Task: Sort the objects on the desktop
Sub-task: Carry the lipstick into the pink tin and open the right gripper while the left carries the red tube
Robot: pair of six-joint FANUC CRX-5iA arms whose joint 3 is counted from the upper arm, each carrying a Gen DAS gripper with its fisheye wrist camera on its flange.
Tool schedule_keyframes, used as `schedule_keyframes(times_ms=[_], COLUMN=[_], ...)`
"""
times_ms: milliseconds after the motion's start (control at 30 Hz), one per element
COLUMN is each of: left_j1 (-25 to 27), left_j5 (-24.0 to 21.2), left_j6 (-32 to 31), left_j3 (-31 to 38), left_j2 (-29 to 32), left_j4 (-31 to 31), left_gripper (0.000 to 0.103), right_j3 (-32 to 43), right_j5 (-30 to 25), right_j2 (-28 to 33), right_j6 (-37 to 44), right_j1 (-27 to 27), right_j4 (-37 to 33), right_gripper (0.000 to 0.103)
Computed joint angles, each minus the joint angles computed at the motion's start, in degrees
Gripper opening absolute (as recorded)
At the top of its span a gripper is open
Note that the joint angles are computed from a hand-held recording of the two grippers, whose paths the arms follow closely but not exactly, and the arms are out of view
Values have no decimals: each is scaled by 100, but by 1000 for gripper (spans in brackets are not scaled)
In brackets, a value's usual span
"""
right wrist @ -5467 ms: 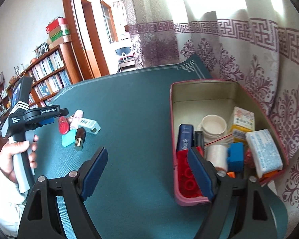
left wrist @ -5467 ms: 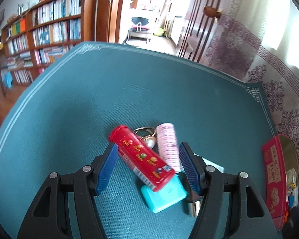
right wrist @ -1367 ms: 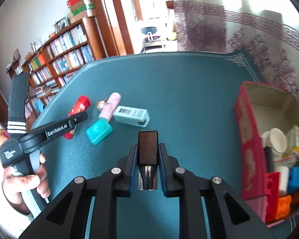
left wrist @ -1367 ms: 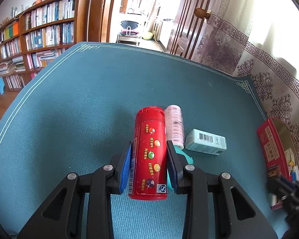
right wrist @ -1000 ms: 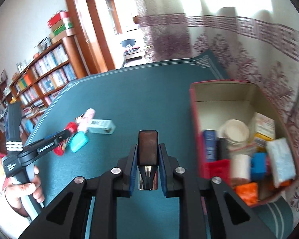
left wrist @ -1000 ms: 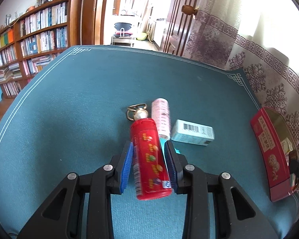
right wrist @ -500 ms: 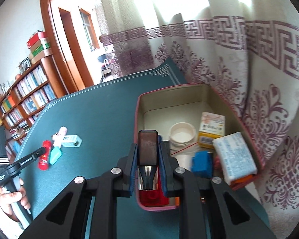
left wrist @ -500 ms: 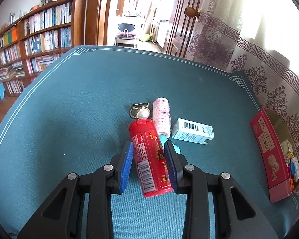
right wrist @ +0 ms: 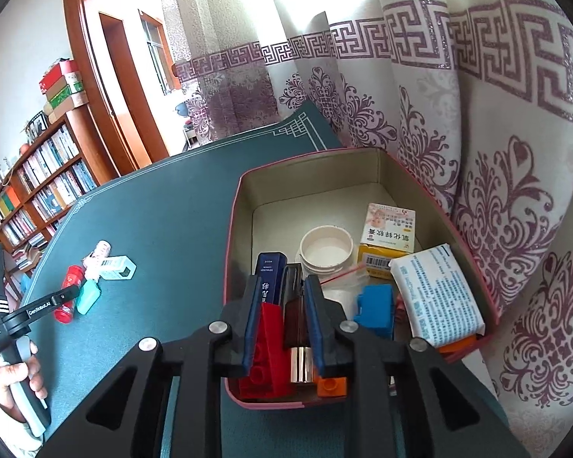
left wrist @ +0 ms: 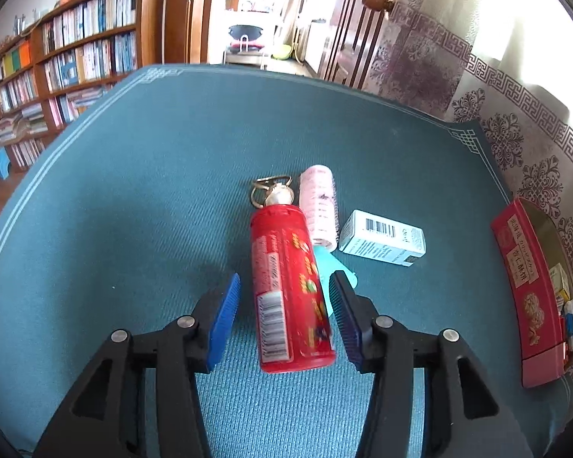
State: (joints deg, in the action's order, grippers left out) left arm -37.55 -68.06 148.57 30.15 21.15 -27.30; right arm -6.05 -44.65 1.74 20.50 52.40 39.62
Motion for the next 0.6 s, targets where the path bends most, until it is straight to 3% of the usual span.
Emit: schedule_keyframes(times_ms=[133,167,200,367,600], left_j1=[50,55,54,-18,-294], left_j5=[89,114,118,170,-84], left_j6=[37,49,64,184,186], left_j3=[-84,-108,-120,-145,208], left_j2=[-15,-27,-33,-89,-4], left_j4=[84,82,69,-110,-588], left_gripper=[52,49,35,35,35], right_j3=[-45,-55,-68,-131,-269], right_j5=[6,8,12,44,74], right_j2=[-18,-22,-27,-60,-163], right_j6=[-41,-41,-43,-83,-245], right_j1=[-10,-10,-10,7,50], right_j4=[-21,-27,-32,57,363], right_gripper=[29,29,29,29,29])
